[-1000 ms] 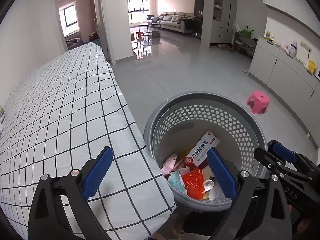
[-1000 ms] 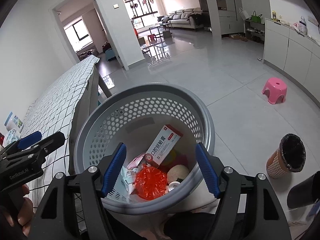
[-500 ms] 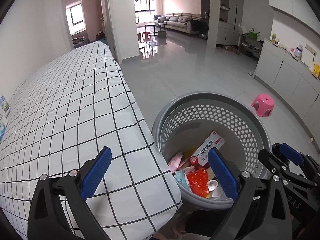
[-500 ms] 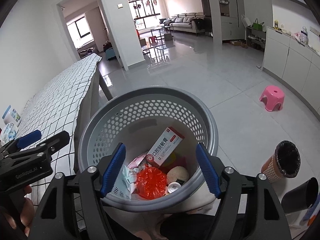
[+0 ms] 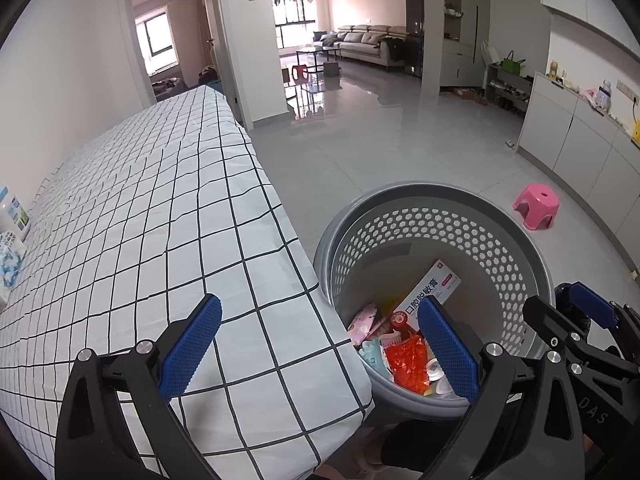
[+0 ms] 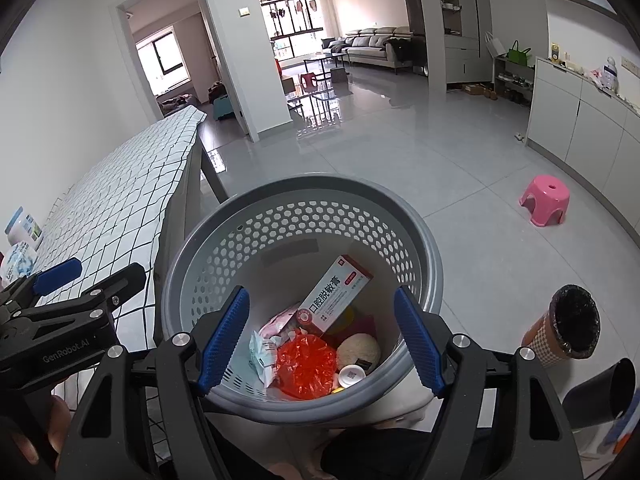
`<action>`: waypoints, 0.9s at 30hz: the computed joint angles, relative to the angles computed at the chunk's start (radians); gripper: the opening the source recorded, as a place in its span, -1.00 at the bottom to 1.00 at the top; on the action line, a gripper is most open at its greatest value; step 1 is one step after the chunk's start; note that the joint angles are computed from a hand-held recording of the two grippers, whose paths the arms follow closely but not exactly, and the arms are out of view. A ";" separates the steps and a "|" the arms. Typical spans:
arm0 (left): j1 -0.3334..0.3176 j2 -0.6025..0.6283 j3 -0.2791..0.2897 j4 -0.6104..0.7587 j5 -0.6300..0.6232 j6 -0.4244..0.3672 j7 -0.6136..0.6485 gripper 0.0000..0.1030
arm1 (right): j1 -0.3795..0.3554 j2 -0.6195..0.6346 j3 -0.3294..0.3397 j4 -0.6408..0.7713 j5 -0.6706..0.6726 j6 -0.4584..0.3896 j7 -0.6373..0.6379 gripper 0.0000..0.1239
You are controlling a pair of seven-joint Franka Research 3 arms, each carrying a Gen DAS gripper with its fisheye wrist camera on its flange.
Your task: Collect trash
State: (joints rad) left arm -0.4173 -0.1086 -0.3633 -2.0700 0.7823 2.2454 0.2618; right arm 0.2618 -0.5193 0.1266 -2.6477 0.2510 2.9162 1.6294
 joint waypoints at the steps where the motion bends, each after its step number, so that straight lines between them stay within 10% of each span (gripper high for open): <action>1: -0.001 0.002 -0.001 0.002 0.001 -0.004 0.001 0.88 | -0.001 0.000 0.001 0.000 0.000 0.000 0.001 0.16; 27: -0.007 0.017 0.009 0.000 -0.027 -0.013 0.012 0.88 | 0.008 -0.002 -0.004 -0.005 0.004 0.002 -0.003 0.16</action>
State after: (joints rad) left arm -0.4238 -0.0920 -0.3545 -2.0704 0.7549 2.2323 0.2735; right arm 0.2695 -0.5215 0.1228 -2.6530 0.2546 2.9177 1.6261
